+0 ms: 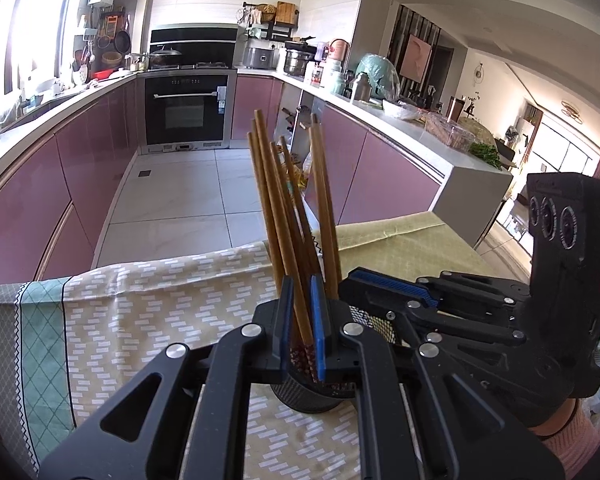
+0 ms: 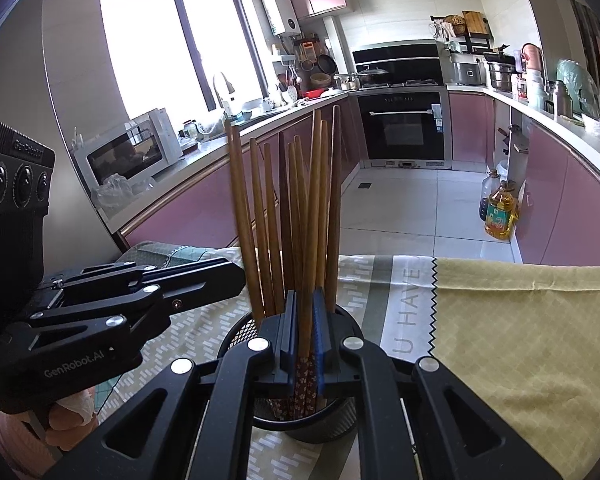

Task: Organize utensils
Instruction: 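Open both grippers to release the chopsticks and pull back from the cup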

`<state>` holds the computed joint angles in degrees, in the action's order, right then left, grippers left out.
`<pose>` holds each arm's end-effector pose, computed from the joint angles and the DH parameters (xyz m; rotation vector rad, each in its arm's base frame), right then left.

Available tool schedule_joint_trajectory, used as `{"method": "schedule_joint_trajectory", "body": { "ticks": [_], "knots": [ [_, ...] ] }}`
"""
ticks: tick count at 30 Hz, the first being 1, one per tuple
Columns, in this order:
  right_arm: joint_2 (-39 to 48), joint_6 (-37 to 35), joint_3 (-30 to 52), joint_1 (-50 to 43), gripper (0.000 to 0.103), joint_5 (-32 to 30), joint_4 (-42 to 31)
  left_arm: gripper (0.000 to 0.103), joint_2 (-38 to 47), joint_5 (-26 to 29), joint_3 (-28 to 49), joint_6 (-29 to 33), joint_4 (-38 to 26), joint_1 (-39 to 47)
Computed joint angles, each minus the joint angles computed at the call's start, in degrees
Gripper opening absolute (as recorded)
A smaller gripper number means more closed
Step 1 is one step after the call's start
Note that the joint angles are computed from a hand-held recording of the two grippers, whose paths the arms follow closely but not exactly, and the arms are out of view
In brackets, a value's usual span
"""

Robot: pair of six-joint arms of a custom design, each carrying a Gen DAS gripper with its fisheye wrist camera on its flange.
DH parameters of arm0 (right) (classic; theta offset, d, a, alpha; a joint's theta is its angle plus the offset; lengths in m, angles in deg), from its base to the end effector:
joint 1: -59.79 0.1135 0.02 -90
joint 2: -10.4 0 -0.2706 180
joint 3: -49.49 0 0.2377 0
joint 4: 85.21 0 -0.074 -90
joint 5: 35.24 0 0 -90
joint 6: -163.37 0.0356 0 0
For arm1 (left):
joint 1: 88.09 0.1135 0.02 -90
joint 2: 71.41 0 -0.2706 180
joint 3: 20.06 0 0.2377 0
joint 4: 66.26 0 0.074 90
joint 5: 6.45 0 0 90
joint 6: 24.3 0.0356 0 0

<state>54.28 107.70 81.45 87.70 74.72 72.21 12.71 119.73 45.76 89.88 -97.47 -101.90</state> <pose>0.1348 0.0576 0.1911 0.3168 2.1197 0.2588 0.2714 -0.0884 0.2299 1.0132 2.0898 -0.6733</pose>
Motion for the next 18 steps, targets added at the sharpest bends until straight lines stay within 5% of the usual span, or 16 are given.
{"method": "schedule_joint_trajectory", "body": {
  "ticks": [5,7,10,15,18],
  "knots": [
    [-2.6,2.1,-0.3,3.1,0.008,3.1,-2.5,0.018,-0.1,0.3,-1.8,0.6,1.6,1.5],
    [-4.4,3.6,-0.2,6.3,0.015,6.3,-4.7,0.030,-1.4,1.5,-3.6,0.7,3.0,3.4],
    [-5.7,7.7,0.9,14.8,0.032,15.9,-9.3,0.048,-4.1,4.1,-6.9,1.4,5.6,7.3],
    [-0.8,21.2,3.7,31.8,0.079,35.1,-19.6,0.087,-10.6,7.1,-14.3,1.9,12.4,14.4],
    [4.9,32.8,5.8,39.1,0.086,41.8,-27.4,0.097,-13.8,10.0,-17.7,2.4,15.2,19.0]
  ]
}}
